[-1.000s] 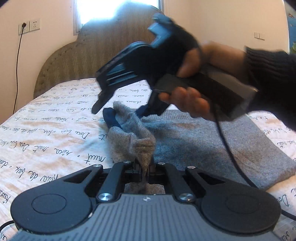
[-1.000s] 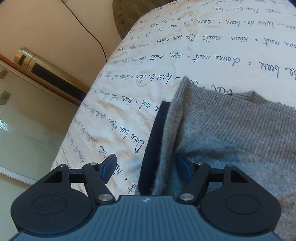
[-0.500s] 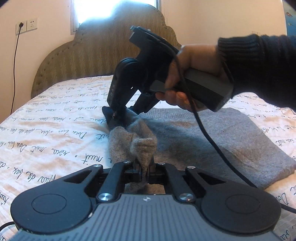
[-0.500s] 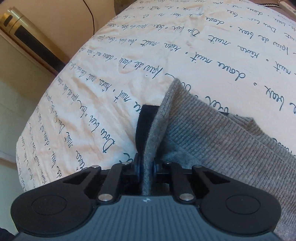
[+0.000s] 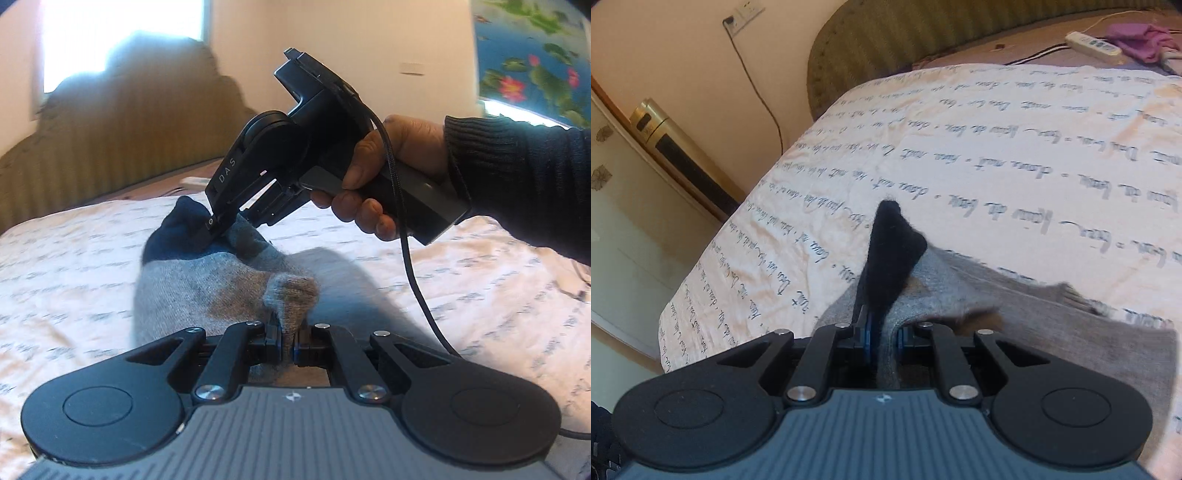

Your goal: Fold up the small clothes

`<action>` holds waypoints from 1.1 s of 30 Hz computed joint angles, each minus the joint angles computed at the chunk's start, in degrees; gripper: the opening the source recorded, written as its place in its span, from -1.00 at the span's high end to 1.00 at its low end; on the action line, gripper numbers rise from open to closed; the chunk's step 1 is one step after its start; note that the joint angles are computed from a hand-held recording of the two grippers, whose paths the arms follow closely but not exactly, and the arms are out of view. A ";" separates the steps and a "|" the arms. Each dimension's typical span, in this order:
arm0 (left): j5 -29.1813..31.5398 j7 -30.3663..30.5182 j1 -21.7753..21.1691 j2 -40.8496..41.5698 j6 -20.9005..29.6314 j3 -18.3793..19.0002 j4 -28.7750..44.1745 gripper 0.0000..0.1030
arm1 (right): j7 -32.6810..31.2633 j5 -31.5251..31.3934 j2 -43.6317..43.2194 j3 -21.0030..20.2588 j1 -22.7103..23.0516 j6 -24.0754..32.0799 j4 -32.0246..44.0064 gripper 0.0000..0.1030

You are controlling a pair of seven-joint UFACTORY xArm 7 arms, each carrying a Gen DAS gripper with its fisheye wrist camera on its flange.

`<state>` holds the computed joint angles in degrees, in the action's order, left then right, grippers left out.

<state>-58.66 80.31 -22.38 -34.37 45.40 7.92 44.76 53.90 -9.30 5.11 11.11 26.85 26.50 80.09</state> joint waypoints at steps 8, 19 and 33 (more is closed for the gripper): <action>2.30 0.11 -3.68 -2.67 3.05 -4.28 -4.12 0.92 | 10.60 0.13 -22.63 2.82 -5.67 -6.82 -29.14 0.78; 6.46 -0.82 -7.77 -1.82 -0.80 -5.96 -6.96 0.81 | 19.62 2.20 -26.66 10.37 -14.84 -25.15 -43.23 0.74; -2.88 -6.12 0.92 18.62 11.98 3.59 18.28 -0.30 | 29.04 0.44 -36.02 24.95 -35.35 -27.81 -43.48 -0.42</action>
